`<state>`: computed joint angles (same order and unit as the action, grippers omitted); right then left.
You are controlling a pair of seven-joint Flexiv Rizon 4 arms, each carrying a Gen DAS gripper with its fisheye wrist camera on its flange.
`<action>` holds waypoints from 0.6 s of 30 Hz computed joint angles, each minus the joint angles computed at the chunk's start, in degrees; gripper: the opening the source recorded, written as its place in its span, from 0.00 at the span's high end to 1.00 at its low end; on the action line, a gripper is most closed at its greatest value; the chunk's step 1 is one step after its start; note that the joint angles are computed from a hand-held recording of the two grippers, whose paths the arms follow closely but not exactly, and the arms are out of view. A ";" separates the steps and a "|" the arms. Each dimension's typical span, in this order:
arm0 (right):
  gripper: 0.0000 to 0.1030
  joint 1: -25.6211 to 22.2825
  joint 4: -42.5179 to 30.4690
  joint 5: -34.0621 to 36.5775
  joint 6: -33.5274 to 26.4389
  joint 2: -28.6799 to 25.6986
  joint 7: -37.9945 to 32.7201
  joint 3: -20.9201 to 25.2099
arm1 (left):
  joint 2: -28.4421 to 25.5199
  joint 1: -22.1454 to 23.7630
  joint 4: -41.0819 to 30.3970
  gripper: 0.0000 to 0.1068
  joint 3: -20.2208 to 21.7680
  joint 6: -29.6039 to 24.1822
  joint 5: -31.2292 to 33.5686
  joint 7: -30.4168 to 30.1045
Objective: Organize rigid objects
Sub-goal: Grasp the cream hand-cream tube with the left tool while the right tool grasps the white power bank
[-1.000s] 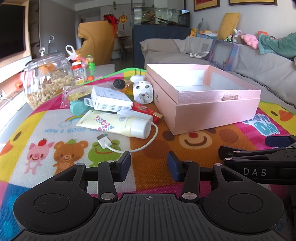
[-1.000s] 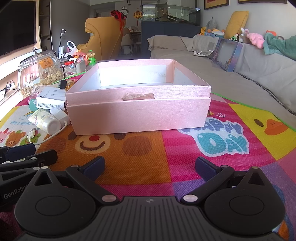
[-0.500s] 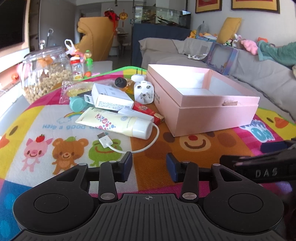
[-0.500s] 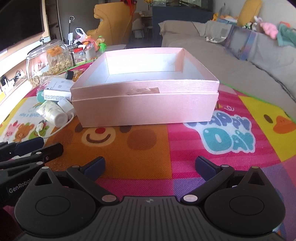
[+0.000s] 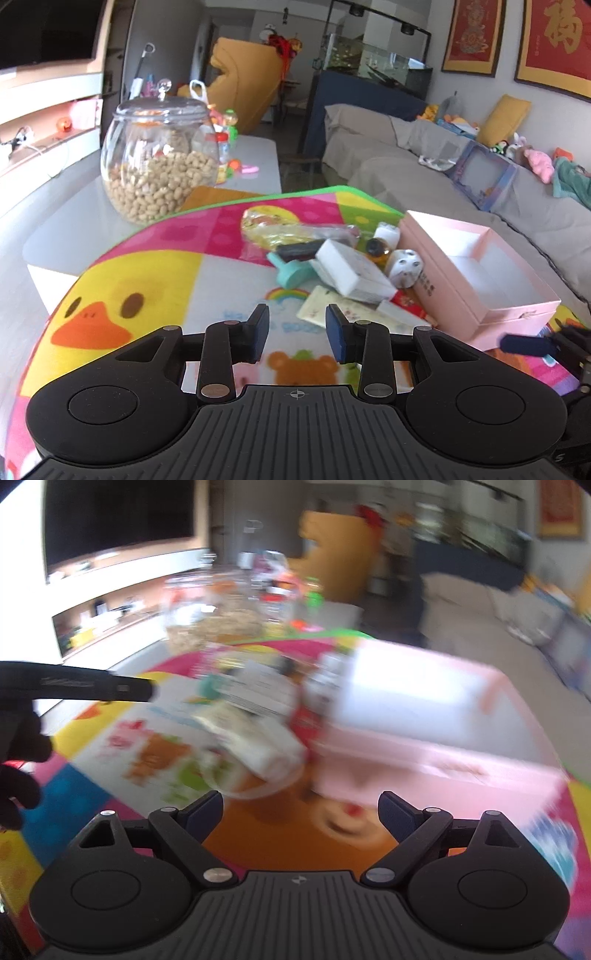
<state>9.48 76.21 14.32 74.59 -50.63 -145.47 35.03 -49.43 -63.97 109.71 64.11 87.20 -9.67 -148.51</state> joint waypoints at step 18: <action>0.32 0.55 -5.51 1.28 -17.52 -1.45 0.71 3.69 | 6.47 6.89 6.61 0.65 -9.03 7.40 -7.01 7.32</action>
<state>10.03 70.69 15.60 57.07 -52.08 -144.76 38.72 -42.96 -57.08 116.32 55.08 94.60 -16.67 -141.19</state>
